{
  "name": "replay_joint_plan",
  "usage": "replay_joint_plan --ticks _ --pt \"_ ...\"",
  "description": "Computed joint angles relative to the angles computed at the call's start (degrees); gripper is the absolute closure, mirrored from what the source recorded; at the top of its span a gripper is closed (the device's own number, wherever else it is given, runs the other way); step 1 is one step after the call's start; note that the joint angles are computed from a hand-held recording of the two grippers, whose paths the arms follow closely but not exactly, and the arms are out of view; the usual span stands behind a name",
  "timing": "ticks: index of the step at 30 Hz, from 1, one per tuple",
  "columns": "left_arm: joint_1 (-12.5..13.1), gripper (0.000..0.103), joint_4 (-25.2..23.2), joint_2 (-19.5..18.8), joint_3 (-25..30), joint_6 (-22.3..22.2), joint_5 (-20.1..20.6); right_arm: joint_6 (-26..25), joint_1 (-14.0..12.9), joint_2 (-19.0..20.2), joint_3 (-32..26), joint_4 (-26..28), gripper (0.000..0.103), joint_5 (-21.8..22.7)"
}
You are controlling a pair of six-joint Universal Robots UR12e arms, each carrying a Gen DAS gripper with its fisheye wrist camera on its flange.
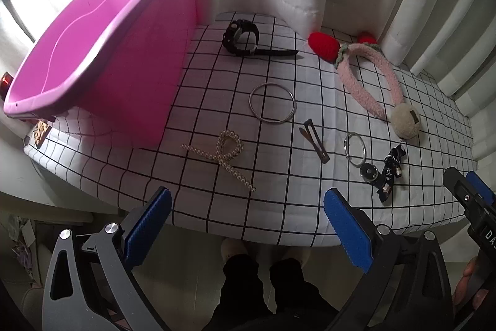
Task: Organize jewelry
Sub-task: 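Grasp the pearl claw clip with the left tool while the right tool grasps the black keychain charm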
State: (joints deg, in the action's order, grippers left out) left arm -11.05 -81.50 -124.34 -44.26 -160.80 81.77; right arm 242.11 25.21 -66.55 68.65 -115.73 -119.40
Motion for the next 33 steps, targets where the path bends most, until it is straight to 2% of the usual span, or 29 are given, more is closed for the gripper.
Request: replay_joint_plan --ticks 3,6,8,12,18,27,33 --pt "-0.2 0.006 0.2 -0.2 -1.7 -1.1 1.1 0.8 -0.7 -1.0 3.5 -2.3 0.009 1.9" --pt "-0.1 0.006 -1.1 -2.0 -0.6 -4.6 1.3 1.7 -1.6 -1.6 6.1 -3.9 0.009 4.1" --pt "0.2 0.006 0.1 -2.7 -0.7 -7.0 1.1 1.8 -2.1 -1.7 7.2 -5.3 0.009 4.9" --pt "-0.1 0.006 2.8 -4.0 -0.9 -9.7 3.4 0.9 -3.0 -1.1 7.7 -6.2 0.009 6.4" --pt "-0.2 0.006 3.2 -5.5 -0.4 -10.3 3.8 -0.2 -4.1 -0.2 8.0 -7.1 0.009 7.8" --pt "-0.3 0.006 2.9 -7.0 0.6 -9.9 3.8 -1.1 -5.0 2.6 4.6 0.3 0.009 7.0" --pt "-0.8 0.005 6.6 -7.5 -0.1 -9.0 4.4 -2.2 -4.8 3.5 3.6 2.3 0.009 5.2"
